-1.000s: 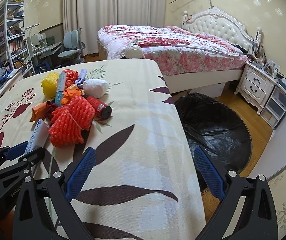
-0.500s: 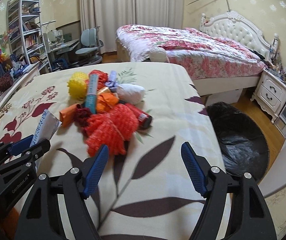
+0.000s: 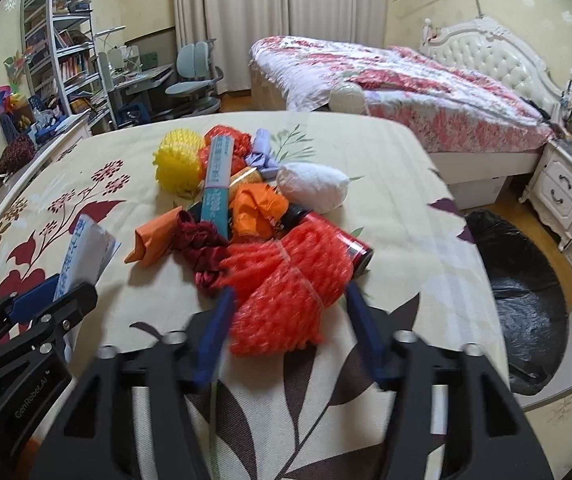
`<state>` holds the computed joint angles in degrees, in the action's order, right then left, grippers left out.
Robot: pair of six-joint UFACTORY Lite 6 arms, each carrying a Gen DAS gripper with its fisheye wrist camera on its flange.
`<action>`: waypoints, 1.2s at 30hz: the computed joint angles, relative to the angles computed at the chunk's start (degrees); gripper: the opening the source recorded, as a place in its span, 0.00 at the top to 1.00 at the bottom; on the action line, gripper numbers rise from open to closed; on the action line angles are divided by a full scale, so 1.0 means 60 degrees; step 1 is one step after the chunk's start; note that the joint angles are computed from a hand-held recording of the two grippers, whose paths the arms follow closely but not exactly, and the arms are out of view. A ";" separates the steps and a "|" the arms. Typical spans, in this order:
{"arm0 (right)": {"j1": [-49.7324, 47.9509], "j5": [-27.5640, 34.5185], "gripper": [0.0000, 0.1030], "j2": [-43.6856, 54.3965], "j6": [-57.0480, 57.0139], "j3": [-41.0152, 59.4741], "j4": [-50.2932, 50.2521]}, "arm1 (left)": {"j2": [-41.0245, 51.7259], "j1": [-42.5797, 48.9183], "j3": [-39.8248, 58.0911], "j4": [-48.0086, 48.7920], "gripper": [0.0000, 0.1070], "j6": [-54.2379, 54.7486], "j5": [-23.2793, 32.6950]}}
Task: Collect trash
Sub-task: 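Carry the red mesh bag over the bin with the right tool while the left carries the tube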
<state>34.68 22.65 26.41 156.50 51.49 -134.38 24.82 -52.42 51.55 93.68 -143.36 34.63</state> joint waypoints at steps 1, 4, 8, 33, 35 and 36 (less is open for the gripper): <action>-0.0050 -0.0049 0.56 -0.0033 0.0246 -0.0051 -0.0265 | 0.0011 -0.0016 0.0022 0.0004 0.69 -0.0011 0.0005; -0.0161 -0.0034 0.65 -0.0322 0.1147 -0.0415 -0.1198 | 0.0106 -0.0088 0.0196 -0.0056 0.69 0.0055 -0.0004; -0.0275 0.0151 0.69 -0.0802 0.1476 -0.0969 -0.1513 | 0.0228 -0.0241 0.0434 -0.0162 0.69 0.0182 0.0032; -0.3694 0.0815 0.72 -0.3307 0.3227 -0.3740 -0.4440 | 0.3151 -0.1068 0.5537 -0.2156 0.69 0.3713 -0.0070; -0.4112 0.0873 0.72 -0.3284 0.3422 -0.3769 -0.4795 | 0.3530 -0.1088 0.6182 -0.2428 0.69 0.4167 -0.0087; -0.4355 0.0881 0.72 -0.3261 0.3538 -0.3764 -0.5018 | 0.3792 -0.1098 0.6637 -0.2633 0.69 0.4509 -0.0078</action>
<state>8.55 27.94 6.84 177.73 28.91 -164.48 47.57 -59.01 91.38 77.88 -116.31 34.16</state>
